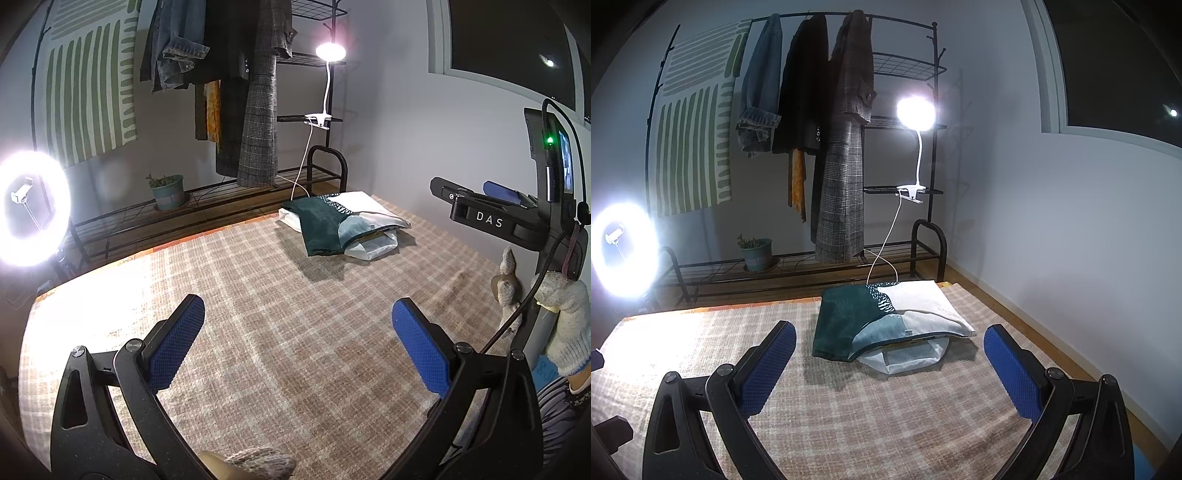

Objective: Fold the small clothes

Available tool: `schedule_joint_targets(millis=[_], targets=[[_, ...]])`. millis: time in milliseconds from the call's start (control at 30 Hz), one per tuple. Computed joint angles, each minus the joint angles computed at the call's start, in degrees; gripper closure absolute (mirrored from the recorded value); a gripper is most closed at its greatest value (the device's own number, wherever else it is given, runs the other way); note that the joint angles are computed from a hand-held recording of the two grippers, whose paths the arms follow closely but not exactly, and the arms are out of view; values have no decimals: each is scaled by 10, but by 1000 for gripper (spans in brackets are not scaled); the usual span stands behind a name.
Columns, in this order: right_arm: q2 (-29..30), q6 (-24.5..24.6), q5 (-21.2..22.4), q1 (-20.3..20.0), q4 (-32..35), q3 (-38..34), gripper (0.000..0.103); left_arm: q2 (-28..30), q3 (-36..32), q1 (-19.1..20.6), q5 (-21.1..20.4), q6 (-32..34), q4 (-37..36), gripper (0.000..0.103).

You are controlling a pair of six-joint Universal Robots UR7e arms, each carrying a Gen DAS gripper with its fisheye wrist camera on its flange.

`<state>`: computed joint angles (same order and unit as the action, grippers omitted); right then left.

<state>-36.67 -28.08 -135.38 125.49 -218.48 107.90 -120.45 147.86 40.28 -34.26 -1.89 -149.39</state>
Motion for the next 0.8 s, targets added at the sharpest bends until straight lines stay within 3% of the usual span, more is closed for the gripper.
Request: schedule_joint_targets(millis=[800], targets=[[1, 11, -10, 7, 4, 2, 0, -2, 0, -4, 1, -7, 8, 0]])
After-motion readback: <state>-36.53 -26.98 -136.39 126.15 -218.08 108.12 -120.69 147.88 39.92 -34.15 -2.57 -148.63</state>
